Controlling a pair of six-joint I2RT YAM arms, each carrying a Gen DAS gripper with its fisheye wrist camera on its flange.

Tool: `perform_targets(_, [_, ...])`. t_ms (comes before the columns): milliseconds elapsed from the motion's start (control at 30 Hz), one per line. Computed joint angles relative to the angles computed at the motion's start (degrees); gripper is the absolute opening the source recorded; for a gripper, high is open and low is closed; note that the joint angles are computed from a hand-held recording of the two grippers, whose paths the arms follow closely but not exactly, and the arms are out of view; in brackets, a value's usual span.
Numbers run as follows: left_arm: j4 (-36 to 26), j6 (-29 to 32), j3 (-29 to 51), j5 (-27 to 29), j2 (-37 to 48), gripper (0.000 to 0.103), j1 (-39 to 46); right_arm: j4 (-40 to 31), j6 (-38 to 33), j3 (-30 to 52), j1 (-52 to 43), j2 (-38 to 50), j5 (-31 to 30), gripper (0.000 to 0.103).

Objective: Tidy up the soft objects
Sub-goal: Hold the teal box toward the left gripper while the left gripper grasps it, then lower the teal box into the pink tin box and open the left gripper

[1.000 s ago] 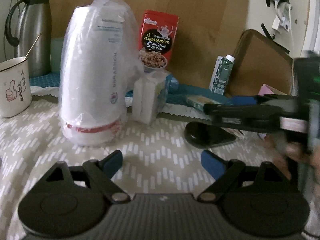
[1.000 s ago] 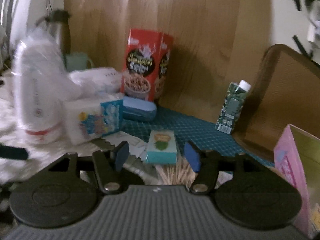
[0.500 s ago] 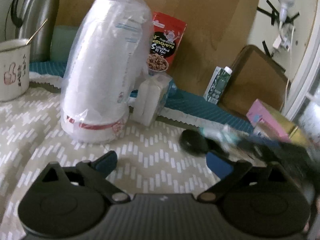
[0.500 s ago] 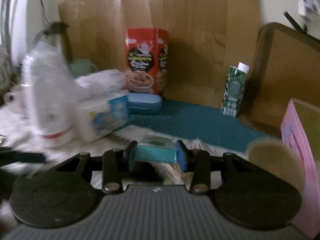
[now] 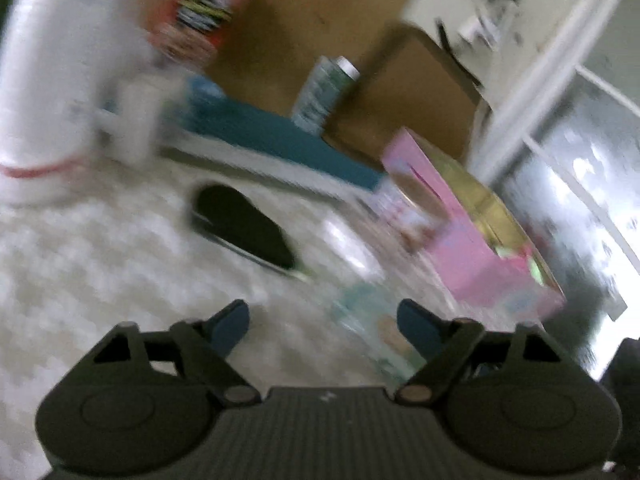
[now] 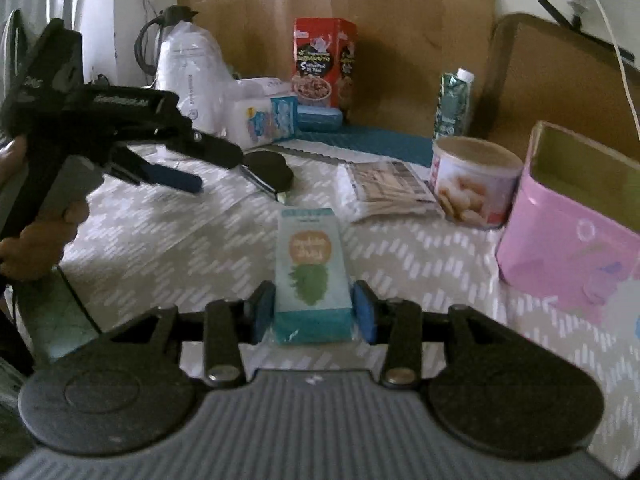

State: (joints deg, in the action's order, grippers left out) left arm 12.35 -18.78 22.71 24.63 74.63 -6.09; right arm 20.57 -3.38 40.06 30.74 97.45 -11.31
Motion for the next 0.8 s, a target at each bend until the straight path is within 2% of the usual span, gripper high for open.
perform_targets(133, [-2.85, -2.12, 2.56, -8.23, 1.08, 0.083, -8.49, 1.23, 2.12, 0.16, -0.91, 1.05, -3.40, 0.044])
perform_targets(167, [-3.08, -2.77, 3.02, -8.27, 1.52, 0.079, -9.33, 0.79, 4.41, 0.21, -2.10, 0.86, -6.70, 0.044])
perform_targets(200, [-3.26, -3.38, 3.42, -7.70, 1.94, 0.078, -9.76, 0.07, 7.60, 0.19, -4.27, 0.77, -12.54, 0.044])
perform_targets(233, [-3.65, -4.57, 3.32, -10.43, 1.23, 0.062, -11.34, 0.08, 11.07, 0.51, -6.09, 1.46, -18.45, 0.043])
perform_targets(267, [-4.26, -4.97, 3.74, -13.84, 0.87, 0.042, -13.06, 0.51, 14.26, 0.62, -7.58, 2.16, -23.16, 0.043])
perform_targets(300, [-5.10, -4.58, 4.65, -15.72, 0.86, 0.037, -14.05, 1.82, 16.04, -0.15, -8.01, 2.12, -23.76, 0.043])
perform_targets(433, [-6.41, -5.51, 9.47, -11.62, 1.63, 0.034, -13.79, 7.58, 15.46, -4.57, -9.04, -1.53, -20.80, 0.043])
perform_targets(533, [-7.61, -3.77, 16.39, -14.12, 4.33, 0.034, -18.09, 12.52, 14.75, -7.57, -10.82, -5.30, -17.92, 0.043])
perform_targets(667, [-8.61, -0.32, 29.19, -18.57, 13.58, 0.036, -24.94, 16.76, 12.00, -9.02, -13.00, -8.80, -10.80, 0.043])
perform_targets(800, [-11.56, -0.24, 44.11, -19.96, 26.60, 0.038, -29.08, 15.96, 10.53, -6.27, -17.12, -7.45, -6.52, 0.043])
